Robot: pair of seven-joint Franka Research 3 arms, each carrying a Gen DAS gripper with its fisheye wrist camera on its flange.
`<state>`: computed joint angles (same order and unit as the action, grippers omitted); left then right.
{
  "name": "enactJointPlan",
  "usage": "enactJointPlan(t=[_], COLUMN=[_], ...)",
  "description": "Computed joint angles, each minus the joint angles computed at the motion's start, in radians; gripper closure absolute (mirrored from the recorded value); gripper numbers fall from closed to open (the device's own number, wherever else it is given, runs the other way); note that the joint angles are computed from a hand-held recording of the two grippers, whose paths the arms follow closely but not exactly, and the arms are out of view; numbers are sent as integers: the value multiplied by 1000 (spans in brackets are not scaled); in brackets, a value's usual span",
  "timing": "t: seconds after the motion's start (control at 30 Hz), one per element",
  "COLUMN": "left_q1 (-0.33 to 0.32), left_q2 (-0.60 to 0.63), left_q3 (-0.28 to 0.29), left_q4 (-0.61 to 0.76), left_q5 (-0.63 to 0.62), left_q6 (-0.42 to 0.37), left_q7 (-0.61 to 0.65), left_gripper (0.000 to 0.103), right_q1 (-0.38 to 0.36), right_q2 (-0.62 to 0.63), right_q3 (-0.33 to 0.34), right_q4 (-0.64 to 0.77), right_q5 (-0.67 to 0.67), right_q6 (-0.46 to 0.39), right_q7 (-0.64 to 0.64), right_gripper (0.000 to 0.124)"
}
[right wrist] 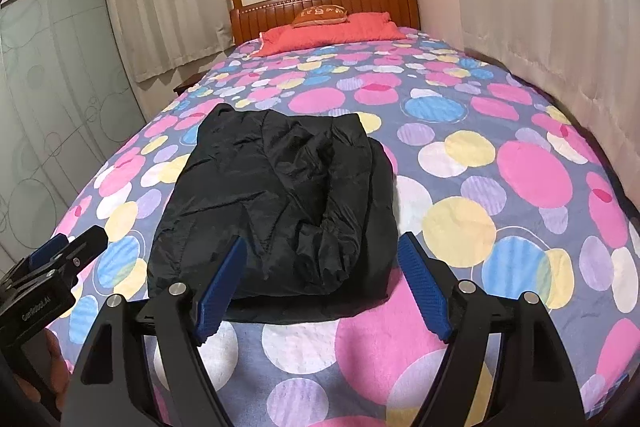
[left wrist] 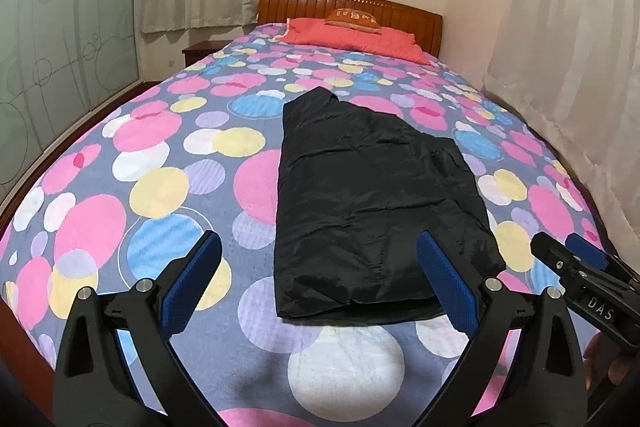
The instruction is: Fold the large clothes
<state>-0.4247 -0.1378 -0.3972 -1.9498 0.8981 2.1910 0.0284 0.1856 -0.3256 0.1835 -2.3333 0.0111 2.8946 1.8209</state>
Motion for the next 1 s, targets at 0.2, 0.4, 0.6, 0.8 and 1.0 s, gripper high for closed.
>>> enactJointPlan(t=[0.2,0.4,0.6,0.8,1.0], left_q1=[-3,-5,-7,-7,-6], left_q2=[5,3,5,4,2], left_q3=[-2,1,0,-1,-1], left_q4=[5,2,1,-2,-4], left_q5=[5,4,2,4,2], left_q6=[-5,-2,-3,-2,2], left_q7=[-4,-2,-4,-8,-6], left_gripper=[5,5,5,5,5], right_q1=[-1,-1,-3,-2,-1], right_q2=[-3,-4,-5,-5,-5], right_q3=[2,4,6,5,9], right_q4=[-1,-2,-4,-3,0], right_q5=[-6,-7,-10,-11,-14], right_q6=[-1,0,2,2,-1], right_q7=[6,7,11,12,15], right_gripper=[47,47,47,47,47])
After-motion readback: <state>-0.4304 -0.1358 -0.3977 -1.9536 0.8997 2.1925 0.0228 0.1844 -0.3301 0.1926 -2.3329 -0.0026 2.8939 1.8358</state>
